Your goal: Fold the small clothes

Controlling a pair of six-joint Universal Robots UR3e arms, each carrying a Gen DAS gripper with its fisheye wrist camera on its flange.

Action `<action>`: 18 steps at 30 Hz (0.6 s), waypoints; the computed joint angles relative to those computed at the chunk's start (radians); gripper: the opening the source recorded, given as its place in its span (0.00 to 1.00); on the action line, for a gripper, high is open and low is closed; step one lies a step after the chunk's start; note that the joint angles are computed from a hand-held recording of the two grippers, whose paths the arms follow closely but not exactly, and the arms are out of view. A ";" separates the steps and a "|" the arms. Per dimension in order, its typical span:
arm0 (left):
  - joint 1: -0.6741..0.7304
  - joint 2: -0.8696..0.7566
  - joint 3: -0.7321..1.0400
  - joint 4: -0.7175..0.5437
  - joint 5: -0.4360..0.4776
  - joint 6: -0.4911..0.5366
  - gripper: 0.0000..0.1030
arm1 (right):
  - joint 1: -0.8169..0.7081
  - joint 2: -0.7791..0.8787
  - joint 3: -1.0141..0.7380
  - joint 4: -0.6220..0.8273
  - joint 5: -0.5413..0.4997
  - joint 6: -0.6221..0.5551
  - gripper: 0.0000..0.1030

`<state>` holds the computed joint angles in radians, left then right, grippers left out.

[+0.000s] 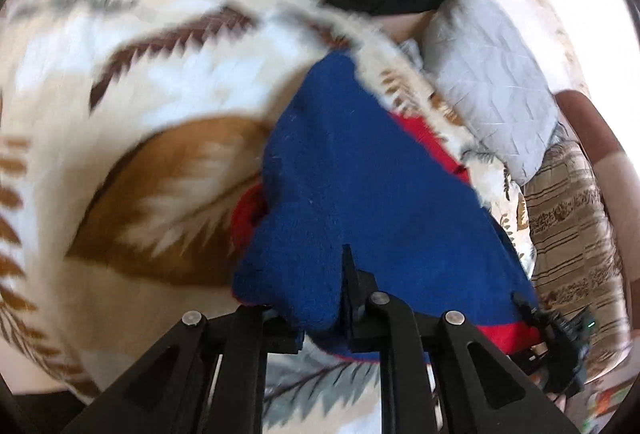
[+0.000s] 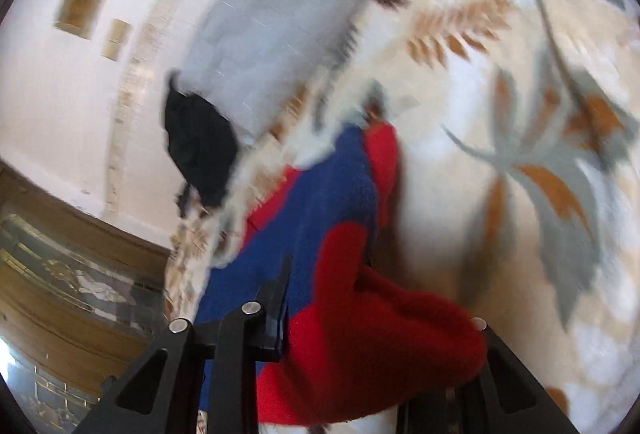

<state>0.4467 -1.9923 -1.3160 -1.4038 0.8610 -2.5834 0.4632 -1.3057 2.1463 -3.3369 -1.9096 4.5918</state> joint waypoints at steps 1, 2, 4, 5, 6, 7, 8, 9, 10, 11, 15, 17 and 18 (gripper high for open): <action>0.004 -0.020 0.043 -0.050 0.008 0.000 0.19 | -0.014 -0.027 0.025 0.033 0.046 0.033 0.34; 0.012 -0.042 0.099 -0.115 0.020 -0.001 0.20 | -0.019 -0.043 0.041 0.047 0.064 0.053 0.35; 0.030 -0.048 0.156 -0.194 0.028 0.014 0.20 | -0.014 -0.098 0.096 0.062 0.075 0.092 0.40; 0.041 -0.028 0.154 -0.205 0.028 0.031 0.20 | -0.003 -0.149 0.116 0.108 0.062 0.104 0.48; 0.051 -0.012 0.154 -0.214 0.028 0.047 0.20 | 0.017 -0.193 0.122 0.161 0.025 0.113 0.54; 0.059 0.009 0.149 -0.214 0.032 0.059 0.21 | 0.046 -0.233 0.114 0.236 -0.027 0.122 0.54; 0.062 0.022 0.143 -0.204 0.036 0.060 0.21 | 0.083 -0.284 0.092 0.353 -0.097 0.125 0.54; 0.062 0.032 0.135 -0.179 0.035 0.053 0.21 | 0.114 -0.330 0.064 0.472 -0.157 0.127 0.55; 0.059 0.059 0.100 -0.124 0.035 0.047 0.21 | 0.138 -0.356 0.034 0.556 -0.209 0.129 0.55; 0.049 0.079 0.076 -0.076 0.047 0.043 0.22 | 0.155 -0.374 0.016 0.599 -0.256 0.115 0.55; 0.037 0.163 -0.010 0.092 0.066 0.028 0.50 | 0.060 -0.353 -0.068 0.569 -0.193 -0.121 0.54; 0.045 0.180 -0.036 0.162 0.080 0.001 0.64 | -0.008 -0.302 -0.110 0.520 -0.105 -0.235 0.52; 0.050 0.181 -0.050 0.210 0.091 -0.026 0.64 | -0.044 -0.257 -0.155 0.523 -0.068 -0.294 0.51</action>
<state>0.4965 -1.8112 -1.3657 -1.1940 0.9518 -2.6095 0.4197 -1.5624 1.9916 -2.8143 -1.9771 4.2976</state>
